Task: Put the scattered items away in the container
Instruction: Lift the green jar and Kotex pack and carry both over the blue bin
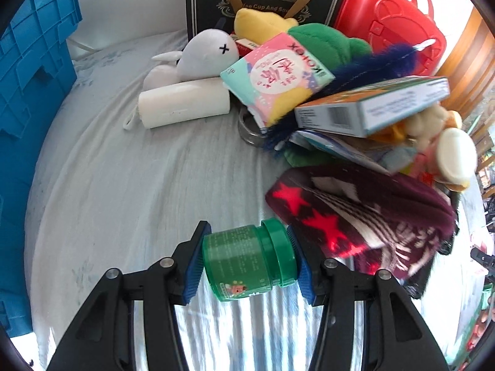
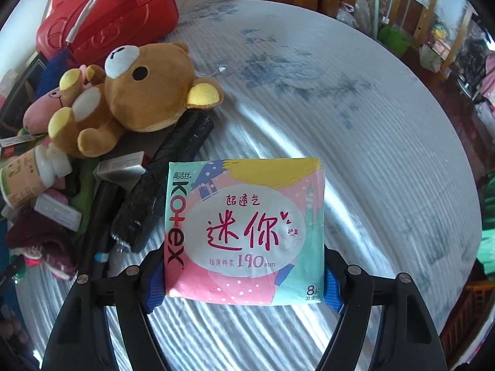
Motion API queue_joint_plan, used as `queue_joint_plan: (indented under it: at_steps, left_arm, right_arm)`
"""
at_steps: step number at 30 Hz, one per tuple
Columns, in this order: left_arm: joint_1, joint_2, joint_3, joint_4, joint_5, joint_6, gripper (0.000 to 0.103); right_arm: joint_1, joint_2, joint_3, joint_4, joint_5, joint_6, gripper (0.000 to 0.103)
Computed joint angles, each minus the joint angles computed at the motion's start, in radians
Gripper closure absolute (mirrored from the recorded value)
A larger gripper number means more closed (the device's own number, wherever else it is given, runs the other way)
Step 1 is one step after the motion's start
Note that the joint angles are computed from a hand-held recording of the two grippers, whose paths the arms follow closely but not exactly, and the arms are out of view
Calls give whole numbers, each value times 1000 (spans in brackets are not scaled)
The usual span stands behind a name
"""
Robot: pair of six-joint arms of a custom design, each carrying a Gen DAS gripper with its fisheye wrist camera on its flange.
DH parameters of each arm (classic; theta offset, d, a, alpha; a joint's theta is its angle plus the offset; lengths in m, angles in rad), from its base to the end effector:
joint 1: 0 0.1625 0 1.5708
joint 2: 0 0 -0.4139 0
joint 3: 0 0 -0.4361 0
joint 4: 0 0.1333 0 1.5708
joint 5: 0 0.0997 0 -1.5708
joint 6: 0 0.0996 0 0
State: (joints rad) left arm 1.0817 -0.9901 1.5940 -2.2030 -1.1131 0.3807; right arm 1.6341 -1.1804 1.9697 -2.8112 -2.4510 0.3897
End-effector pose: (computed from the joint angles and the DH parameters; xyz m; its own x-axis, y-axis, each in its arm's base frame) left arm -0.1668 -0.6908 0.1744 -0.5662 0.7089 -0.4206 0.7324 0.6667 0.1379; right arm 0.0932 -0.5773 0.2221 -0.6293 0.6142 0.4761 0.1969 0.7187 -0.6668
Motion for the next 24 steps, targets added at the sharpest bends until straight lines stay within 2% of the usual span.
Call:
queue_joint_plan:
  at_steps: [7,13,18,24]
  left_arm:
    - [-32,-99,40,56,-47,1,53]
    - [-61,-176,41,111,-83,8,53]
    - [-89,-242,49,139,-119,48,53]
    - [-114,-298,34,188,-171,40,53]
  right_arm:
    - [65,-57,42,30,-28,32,25]
    - [160,-92,34,64,-48,47,25]
    - [231,-102,18,66,-46,64,25]
    - [309,-96,-7,100,-51,90,25]
